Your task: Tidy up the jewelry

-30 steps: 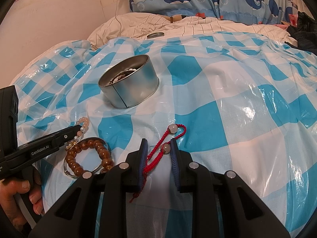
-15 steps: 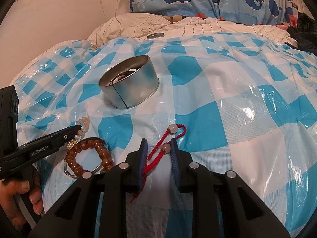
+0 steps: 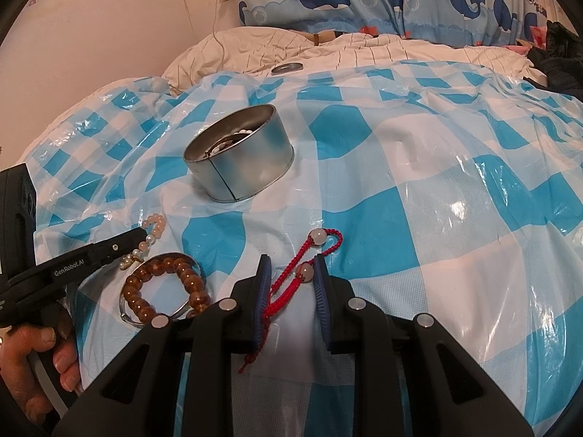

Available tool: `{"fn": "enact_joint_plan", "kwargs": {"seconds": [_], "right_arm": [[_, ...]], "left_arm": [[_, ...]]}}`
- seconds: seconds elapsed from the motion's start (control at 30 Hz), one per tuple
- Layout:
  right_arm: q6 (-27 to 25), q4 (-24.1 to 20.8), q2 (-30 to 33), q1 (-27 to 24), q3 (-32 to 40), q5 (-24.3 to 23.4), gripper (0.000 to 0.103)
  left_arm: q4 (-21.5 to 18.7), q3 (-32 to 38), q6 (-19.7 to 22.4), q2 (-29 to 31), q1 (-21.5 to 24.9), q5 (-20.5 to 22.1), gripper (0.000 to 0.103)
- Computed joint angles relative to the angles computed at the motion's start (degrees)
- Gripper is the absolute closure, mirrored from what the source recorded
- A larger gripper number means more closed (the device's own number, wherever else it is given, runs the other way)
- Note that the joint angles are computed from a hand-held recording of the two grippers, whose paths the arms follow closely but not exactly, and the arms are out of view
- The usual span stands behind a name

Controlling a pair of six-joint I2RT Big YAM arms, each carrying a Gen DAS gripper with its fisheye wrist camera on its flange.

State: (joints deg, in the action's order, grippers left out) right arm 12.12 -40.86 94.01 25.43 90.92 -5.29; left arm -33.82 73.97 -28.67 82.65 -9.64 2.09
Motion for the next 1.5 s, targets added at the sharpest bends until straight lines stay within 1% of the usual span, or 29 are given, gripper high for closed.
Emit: {"fn": "enact_joint_plan", "kwargs": {"seconds": [0.07,0.13,0.2,0.37,0.47,0.5,0.57,0.63,0.73,0.77,0.8,0.83,0.9,0.93,1.03,1.17,1.37,1.5], "right_arm": [[-0.26,-0.08,-0.03,0.05,0.03,-0.55,0.069],[-1.46,-0.18,-0.15,0.33,0.08,-0.44,0.054],[-2.11,-0.28,-0.31,0.83,0.13,0.78,0.048],[-1.96,-0.30,-0.35,0.95,0.14,1.15,0.047],[-2.06,-0.56,-0.22,1.19,0.26,1.76,0.048],[-2.08,-0.69,-0.14,1.22,0.37,1.86,0.048],[-2.12,-0.90,-0.03,1.25,0.53,2.21,0.054],[-2.04,-0.72,-0.01,1.24,0.42,2.17,0.069],[-1.83,-0.26,-0.06,1.19,0.15,2.29,0.084],[-1.55,-0.06,-0.10,1.09,0.04,2.15,0.085],[-1.09,0.24,-0.19,0.88,-0.13,1.53,0.087],[-0.63,0.48,-0.28,0.68,-0.31,0.92,0.089],[0.93,1.19,-0.48,-0.02,-0.78,-1.34,0.089],[1.84,1.53,-0.62,-0.37,-1.02,-2.49,0.090],[4.75,2.71,-0.75,-1.53,-1.59,-5.98,0.091],[7.37,4.37,-1.32,-2.33,-2.61,-8.68,0.091],[9.77,6.66,-2.17,-3.01,-3.89,-10.64,0.091],[10.93,7.83,-2.77,-3.08,-4.16,-12.81,0.091]], "left_arm": [[-0.08,-0.03,0.09,-0.03,0.01,-0.08,0.088],[-0.35,-0.03,0.20,-0.06,0.12,-0.03,0.088],[-0.94,0.37,0.32,0.23,-0.01,-0.29,0.087],[-1.77,1.52,1.71,0.92,-0.88,-1.06,0.078],[-2.09,1.79,2.09,1.03,-1.07,-1.30,0.077],[-2.08,1.73,2.17,0.98,-0.95,-1.15,0.076],[-2.06,1.76,2.12,1.02,-1.09,-1.36,0.076],[-2.01,1.71,2.09,0.99,-1.08,-1.37,0.076],[-1.98,1.71,2.20,1.01,-1.09,-1.44,0.076],[-1.94,1.80,2.23,1.04,-1.23,-1.61,0.078],[-1.87,1.78,2.19,1.03,-1.23,-1.71,0.082],[-1.68,1.66,1.89,0.95,-1.15,-1.70,0.085],[-1.13,1.32,1.27,0.77,-0.85,-1.15,0.095],[-0.81,1.17,1.24,0.70,-0.70,-0.64,0.096],[-0.19,0.92,1.62,0.53,-0.83,-0.58,0.096],[0.79,0.41,1.42,0.14,-0.61,0.34,0.096],[1.36,0.08,-0.01,-0.31,0.13,2.26,0.096],[1.30,0.44,-0.30,-0.69,0.24,2.88,0.096]]}}
